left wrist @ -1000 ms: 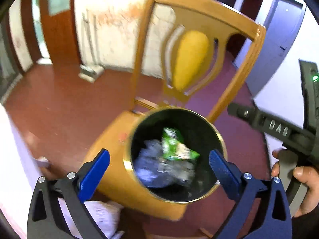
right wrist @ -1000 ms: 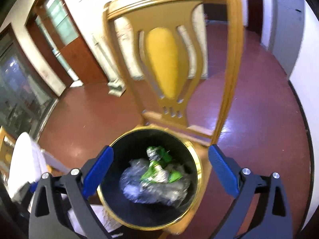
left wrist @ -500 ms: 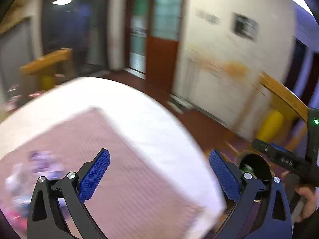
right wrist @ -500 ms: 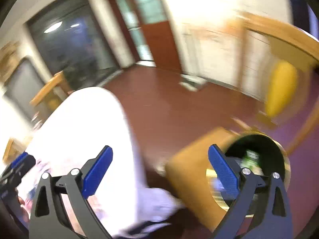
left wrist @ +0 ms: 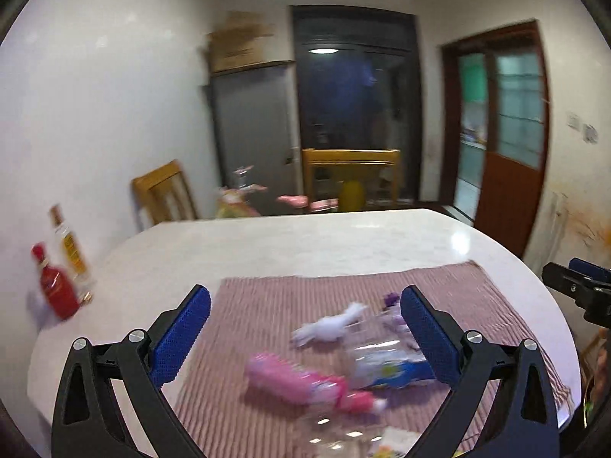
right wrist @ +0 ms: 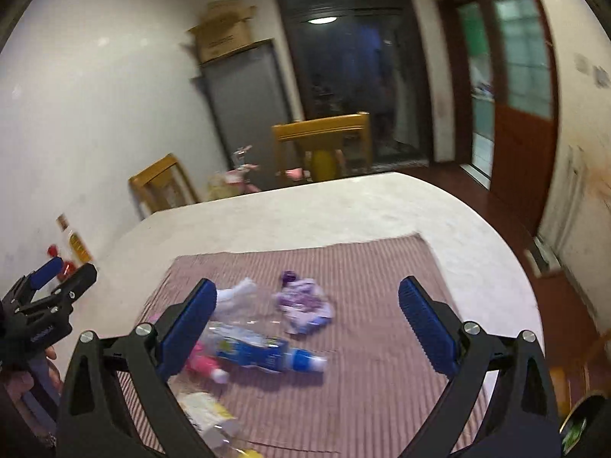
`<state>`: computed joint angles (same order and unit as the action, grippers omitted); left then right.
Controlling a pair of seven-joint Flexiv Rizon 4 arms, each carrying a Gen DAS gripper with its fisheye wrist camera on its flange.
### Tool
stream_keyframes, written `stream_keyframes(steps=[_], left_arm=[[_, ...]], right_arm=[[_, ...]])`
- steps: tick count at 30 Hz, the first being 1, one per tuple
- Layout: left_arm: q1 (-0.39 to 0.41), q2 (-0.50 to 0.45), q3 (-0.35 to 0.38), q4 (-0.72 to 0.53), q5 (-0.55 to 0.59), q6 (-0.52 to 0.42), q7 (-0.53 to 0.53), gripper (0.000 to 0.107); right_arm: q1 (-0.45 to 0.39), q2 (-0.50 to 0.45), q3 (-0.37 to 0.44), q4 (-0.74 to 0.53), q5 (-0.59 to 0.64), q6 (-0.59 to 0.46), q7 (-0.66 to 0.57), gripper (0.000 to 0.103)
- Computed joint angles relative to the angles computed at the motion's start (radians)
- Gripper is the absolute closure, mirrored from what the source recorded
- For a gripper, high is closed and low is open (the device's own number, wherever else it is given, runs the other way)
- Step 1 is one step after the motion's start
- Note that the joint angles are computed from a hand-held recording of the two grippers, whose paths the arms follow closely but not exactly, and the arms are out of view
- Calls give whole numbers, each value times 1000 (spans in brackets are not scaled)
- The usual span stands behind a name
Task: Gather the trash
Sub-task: 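Move both tools back over the table trash, then grasp the white tissue with the left tool while the right tool grasps the purple jelly pouch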
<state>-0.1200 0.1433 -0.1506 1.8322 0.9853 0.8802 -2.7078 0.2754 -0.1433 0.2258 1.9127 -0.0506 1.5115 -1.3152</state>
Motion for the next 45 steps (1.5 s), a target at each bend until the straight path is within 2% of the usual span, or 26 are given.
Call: stream_keyframes(steps=[3,6,9,11,13,14,17,19,24,27,31,35,39,41,42,44,45], left_arm=[[17,17,43,42,-56,73,19,10],[28,22,20,55,-55,67,16,10],[36,8,28,62,-78,109,36,10],[41,-5,36,68,-92,148,44,10],[45,-17,43,72,-102,175,46,10],[45,-19,45,75,-108,179,49,10],[51,-22,53,82,-120,177,61,10],[56,-20,60,88,-131,168,69,10],[70,-29,72,92,-162,154,87,10],[76,-50,80,76,-172,147,114,10],[78,-97,107,56,-217,181,162,10],[72,-145,134,41,-266,208,249,10],[66,-194,160,12,-301,200,372,10],[60,-219,172,-22,-284,182,424,10],[58,-232,179,-36,-285,183,458,10],[76,-271,187,-58,-354,222,611,10],[92,-294,183,-63,-429,244,733,10]], right_arm=[[12,-6,11,-17,-3,-29,0,7],[36,-8,0,-29,-28,-60,24,9],[39,-19,1,-49,-31,-87,21,11],[33,-28,9,-62,-19,-106,-10,15],[19,-51,30,-97,11,-146,-77,32],[17,-62,35,-109,21,-161,-103,33],[-2,-136,63,-205,68,-271,-225,33],[-18,-203,87,-307,118,-408,-314,32],[60,-352,13,-450,15,-590,-358,32],[75,-423,9,-535,12,-679,-391,32],[104,-494,-9,-631,-7,-775,-409,32],[127,-533,-32,-676,-30,-840,-396,30],[129,-544,-36,-669,-32,-822,-391,26],[115,-546,-22,-681,-5,-838,-393,34],[114,-542,-25,-676,-2,-826,-390,43],[107,-549,-19,-695,16,-843,-384,43],[99,-551,-13,-702,32,-845,-382,44]])
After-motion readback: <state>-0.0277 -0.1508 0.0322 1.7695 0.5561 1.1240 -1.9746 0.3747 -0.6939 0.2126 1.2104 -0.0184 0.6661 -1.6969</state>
